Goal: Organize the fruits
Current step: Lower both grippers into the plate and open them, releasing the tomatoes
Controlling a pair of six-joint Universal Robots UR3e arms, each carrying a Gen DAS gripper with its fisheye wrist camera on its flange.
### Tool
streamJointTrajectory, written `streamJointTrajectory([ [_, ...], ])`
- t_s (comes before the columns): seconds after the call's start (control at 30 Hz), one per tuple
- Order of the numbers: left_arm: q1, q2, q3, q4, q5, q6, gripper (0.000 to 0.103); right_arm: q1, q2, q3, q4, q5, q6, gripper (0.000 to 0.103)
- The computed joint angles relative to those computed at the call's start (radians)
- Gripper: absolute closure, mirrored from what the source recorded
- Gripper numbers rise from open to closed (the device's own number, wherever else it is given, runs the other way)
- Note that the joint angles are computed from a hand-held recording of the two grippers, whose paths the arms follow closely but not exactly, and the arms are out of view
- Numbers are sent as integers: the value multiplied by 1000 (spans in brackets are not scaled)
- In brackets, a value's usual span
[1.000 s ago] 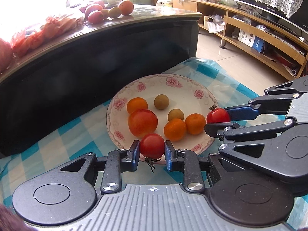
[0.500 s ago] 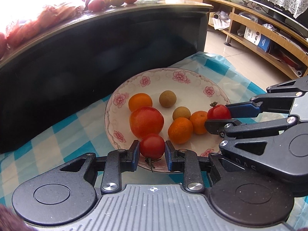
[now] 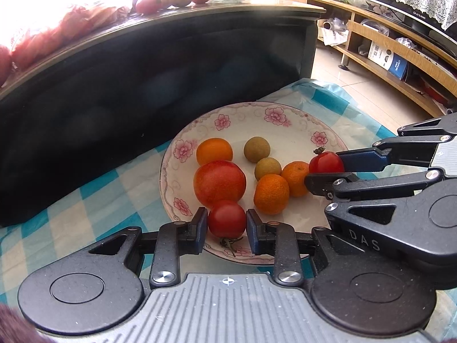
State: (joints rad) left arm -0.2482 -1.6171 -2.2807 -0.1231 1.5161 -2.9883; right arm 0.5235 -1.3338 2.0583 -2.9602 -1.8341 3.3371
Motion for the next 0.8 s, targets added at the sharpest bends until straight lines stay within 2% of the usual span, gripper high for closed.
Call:
streamJointTrajectory([
  [0.5,21,75,-12,-27,-11,-8,52,24,-23,-32,39,-45,22,69],
  [0.8,33,165,-35,-66,-34,-2,48,66,-71,-73,133,-111,58,68],
])
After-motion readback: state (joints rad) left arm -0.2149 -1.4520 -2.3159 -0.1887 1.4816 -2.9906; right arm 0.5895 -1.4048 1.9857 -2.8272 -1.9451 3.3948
